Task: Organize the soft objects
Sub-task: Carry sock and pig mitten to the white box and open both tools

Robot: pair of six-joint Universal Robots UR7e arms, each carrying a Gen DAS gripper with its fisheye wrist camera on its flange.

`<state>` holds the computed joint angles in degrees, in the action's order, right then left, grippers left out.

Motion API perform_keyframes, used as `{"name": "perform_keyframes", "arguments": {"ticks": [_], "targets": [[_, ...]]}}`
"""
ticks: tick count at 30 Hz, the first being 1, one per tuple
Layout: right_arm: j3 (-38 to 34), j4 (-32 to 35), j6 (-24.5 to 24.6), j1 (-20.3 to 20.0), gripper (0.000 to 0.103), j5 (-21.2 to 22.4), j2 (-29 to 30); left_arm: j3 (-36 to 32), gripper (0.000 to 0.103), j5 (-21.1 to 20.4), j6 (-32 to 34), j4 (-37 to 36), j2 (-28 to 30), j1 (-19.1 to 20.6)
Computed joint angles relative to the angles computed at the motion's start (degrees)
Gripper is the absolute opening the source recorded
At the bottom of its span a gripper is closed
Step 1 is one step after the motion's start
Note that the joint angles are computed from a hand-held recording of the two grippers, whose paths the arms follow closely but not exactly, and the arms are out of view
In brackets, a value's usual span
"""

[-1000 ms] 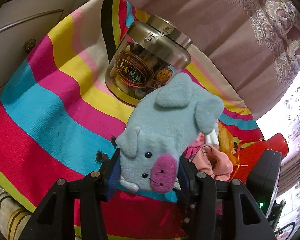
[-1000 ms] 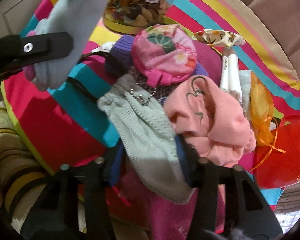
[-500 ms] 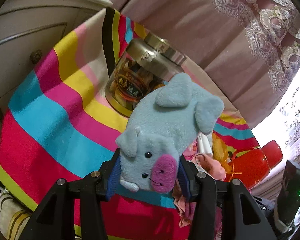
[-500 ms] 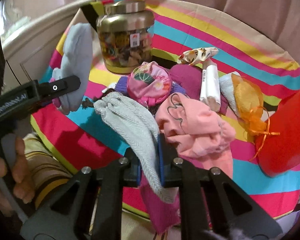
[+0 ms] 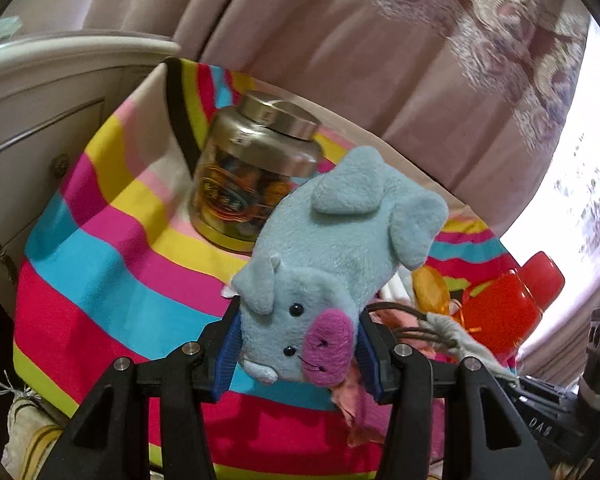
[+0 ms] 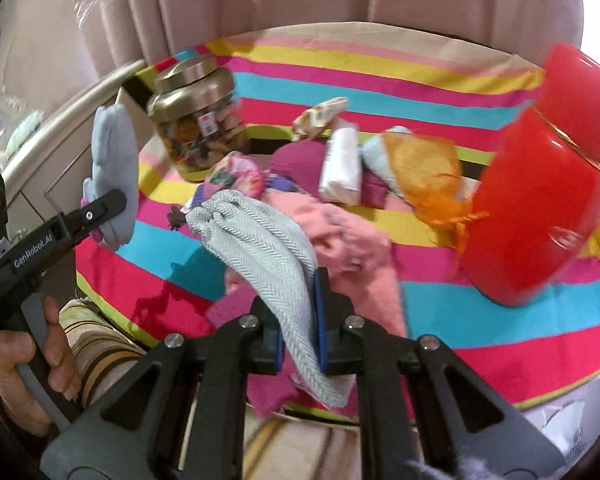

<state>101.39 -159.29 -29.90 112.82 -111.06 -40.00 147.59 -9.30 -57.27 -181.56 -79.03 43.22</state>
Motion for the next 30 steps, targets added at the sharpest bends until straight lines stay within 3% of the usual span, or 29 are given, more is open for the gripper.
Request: {"name": "perform_keyframes", "arguments": {"ticks": [4,12,20,30], "targets": [[2.0,-0.5,1.3,-1.9,0.014,1.3,-3.9,-2.3,0.051,-1.1,-1.5,5.5,1.1,-1.0],[5.5,-1.6,2.3,-5.2,0.014,1.9,-11.7,-8.4,0.051,-6.0,8.8,-0.6,9.2,-2.4],[9.6,-2.3,3.4,-10.4,0.014,-3.0,-21.4,-17.1,0.051,-13.3,21.0,-5.5,18.5,-2.8],[12.0,0.2,5.8,-16.2,0.014,-10.5,-28.4,-29.8,0.051,-23.0,29.2,0.3,29.5,-3.0]]}}
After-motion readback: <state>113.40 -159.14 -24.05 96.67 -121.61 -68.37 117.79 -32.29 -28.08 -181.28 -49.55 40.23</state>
